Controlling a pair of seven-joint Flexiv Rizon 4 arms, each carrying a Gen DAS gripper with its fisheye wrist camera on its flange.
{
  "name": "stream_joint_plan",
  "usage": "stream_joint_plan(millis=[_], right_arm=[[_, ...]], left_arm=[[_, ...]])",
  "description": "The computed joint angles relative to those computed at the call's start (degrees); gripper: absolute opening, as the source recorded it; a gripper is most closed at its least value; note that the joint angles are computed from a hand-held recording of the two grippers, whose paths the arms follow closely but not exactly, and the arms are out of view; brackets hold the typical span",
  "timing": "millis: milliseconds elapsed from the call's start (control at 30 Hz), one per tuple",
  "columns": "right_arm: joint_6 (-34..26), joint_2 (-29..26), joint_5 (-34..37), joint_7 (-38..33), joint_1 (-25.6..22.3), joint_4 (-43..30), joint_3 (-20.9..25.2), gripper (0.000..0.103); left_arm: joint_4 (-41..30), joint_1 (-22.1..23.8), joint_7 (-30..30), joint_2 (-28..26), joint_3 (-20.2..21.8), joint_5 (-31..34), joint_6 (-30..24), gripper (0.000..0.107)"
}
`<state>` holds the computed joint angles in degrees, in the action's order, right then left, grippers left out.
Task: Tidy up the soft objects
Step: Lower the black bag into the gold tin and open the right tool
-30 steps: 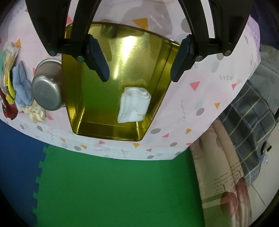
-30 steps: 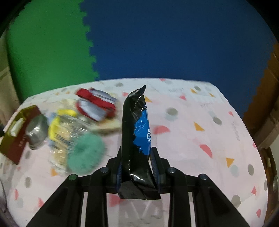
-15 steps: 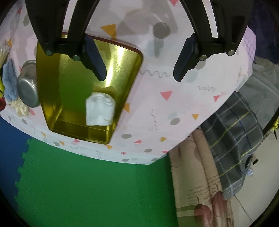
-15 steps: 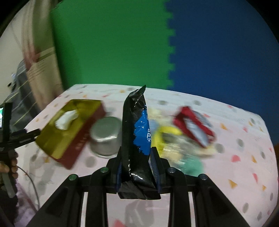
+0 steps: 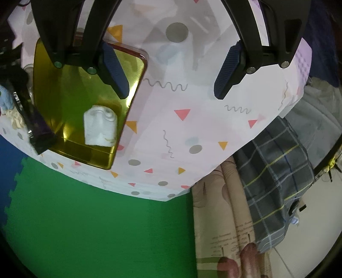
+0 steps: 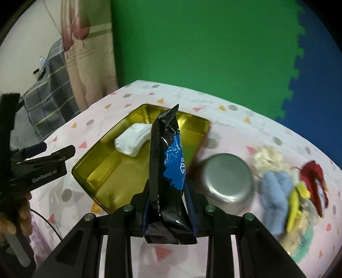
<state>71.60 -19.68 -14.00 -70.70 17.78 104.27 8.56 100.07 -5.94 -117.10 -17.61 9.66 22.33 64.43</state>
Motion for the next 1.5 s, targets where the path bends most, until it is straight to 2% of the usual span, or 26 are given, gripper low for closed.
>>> stream_joint_plan(millis=[267,733,1000,1067,1167,1500], right_arm=[[-3.44,-5.05,-1.48,0.39,2.81,-5.66,-0.3,0.029],[-6.84,-9.05,0.05,-0.16,3.59,-9.33,0.61,0.03],[-7.66,-9.22,1.75,-1.69,3.02,-10.04,1.41,0.031],[-7.48,-9.06,2.17,-1.79,3.0,-9.95,1.39,0.038],[-6.5,-8.51,2.49,-2.07,2.94,-9.31,1.41,0.044],[-2.51,-3.38,4.93,-2.3,0.87,-4.07,2.04,0.045]], left_arm=[[1.31,1.43,0.67,0.26,-0.39,-3.28,1.74,0.079],[2.25,1.66,2.55,0.31,-0.58,-5.83,2.65,0.079],[2.53,1.61,3.38,0.25,-0.84,-6.65,3.08,0.079],[2.39,1.28,3.08,0.17,-0.58,-6.31,3.11,0.079],[2.52,1.28,3.38,0.2,-0.68,-6.45,3.27,0.079],[2.13,0.46,3.11,0.25,-0.47,-5.12,2.96,0.08]])
